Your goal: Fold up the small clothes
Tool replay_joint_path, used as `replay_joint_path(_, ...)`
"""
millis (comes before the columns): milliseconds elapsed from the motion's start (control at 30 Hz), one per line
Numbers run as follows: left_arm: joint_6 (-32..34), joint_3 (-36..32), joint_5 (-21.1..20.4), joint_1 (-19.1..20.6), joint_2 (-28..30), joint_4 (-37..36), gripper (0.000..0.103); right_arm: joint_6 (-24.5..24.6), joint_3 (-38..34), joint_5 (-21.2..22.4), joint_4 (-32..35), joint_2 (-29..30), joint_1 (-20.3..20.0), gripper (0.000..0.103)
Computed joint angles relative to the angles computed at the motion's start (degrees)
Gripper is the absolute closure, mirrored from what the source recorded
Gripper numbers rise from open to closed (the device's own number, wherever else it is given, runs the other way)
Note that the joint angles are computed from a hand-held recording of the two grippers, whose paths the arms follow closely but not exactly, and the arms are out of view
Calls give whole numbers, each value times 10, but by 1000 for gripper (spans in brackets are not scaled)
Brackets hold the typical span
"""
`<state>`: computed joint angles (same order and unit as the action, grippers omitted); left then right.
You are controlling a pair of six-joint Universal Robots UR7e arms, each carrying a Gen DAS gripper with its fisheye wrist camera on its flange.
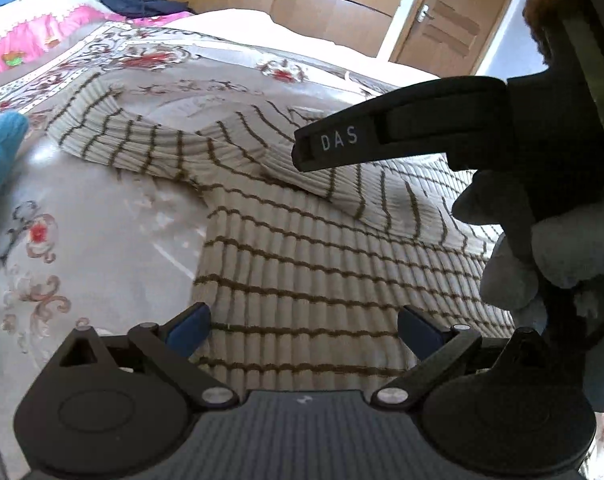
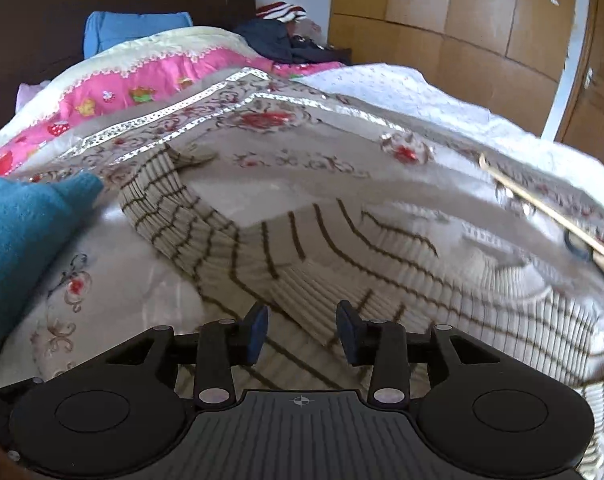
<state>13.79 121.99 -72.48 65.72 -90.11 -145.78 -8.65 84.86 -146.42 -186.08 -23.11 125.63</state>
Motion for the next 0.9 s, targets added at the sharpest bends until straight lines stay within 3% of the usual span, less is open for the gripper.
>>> replay_joint_path(133, -17, -9, 16, 0, -10, 2, 0, -1, -30, 10, 25, 7, 6, 65)
replay_joint_path(367, -67, -27, 66, 34, -11, -55, 0, -57, -158, 53, 94, 73, 11, 65)
replay_joint_path(567, -110, -55, 86, 62, 9, -58, 0, -58, -333, 104, 203, 164, -1, 66)
replay_joint_path(733, -120, -61, 88, 68, 14, -55, 0, -132, -482, 101, 284, 249, -7, 65)
replay_joint_path(900, -122, -57, 73, 72, 12, -73, 0, -167, -610, 142, 346, 311, -13, 65)
